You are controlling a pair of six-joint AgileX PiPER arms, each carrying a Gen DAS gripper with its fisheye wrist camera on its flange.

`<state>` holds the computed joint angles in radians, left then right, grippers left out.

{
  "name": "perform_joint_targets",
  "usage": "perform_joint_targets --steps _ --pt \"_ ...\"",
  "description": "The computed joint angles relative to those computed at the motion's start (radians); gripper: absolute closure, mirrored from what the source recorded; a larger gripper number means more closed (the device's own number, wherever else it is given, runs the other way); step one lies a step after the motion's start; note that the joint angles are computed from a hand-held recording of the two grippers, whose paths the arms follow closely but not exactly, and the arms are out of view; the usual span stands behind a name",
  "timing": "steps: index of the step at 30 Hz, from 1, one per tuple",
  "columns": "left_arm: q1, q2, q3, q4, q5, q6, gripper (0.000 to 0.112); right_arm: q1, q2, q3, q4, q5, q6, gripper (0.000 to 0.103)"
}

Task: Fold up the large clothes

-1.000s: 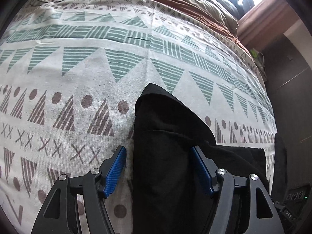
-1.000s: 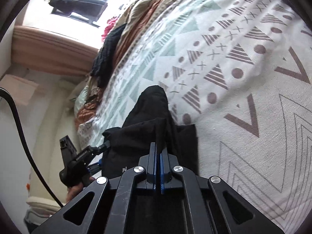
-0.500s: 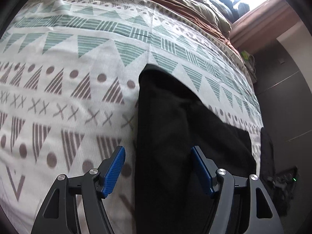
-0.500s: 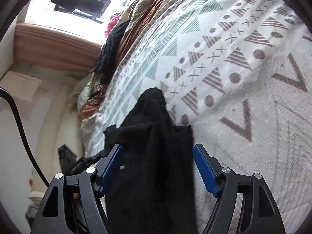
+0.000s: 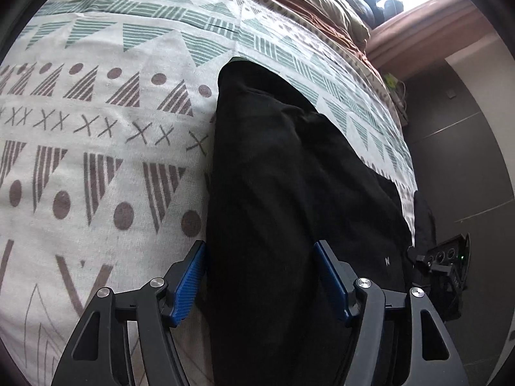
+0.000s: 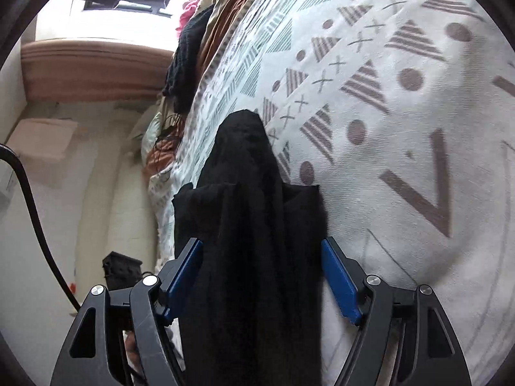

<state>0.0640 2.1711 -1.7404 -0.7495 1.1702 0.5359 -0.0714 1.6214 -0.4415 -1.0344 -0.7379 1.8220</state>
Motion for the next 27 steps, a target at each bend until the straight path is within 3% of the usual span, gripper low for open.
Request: perform_joint_targets --steps 9,13,17,21,27 --pt "-0.032 0.056 -0.081 0.013 -0.022 -0.070 0.050 0.038 0.052 -0.117 -0.108 0.065 0.113 0.030" --pt "-0.041 0.045 -0.082 0.025 -0.034 -0.100 0.061 0.031 0.059 -0.112 -0.105 0.070 0.133 0.067" --pt "-0.041 0.012 -0.061 0.025 -0.044 -0.082 0.075 0.077 -0.014 -0.098 -0.052 0.127 0.105 0.085" --pt "-0.023 -0.024 -0.041 -0.007 -0.034 -0.061 0.083 0.148 -0.125 -0.079 0.017 0.195 0.076 0.089" --pt "0.038 -0.150 0.035 -0.068 -0.009 0.005 0.085 0.297 -0.263 -0.078 0.206 0.339 -0.031 0.090"
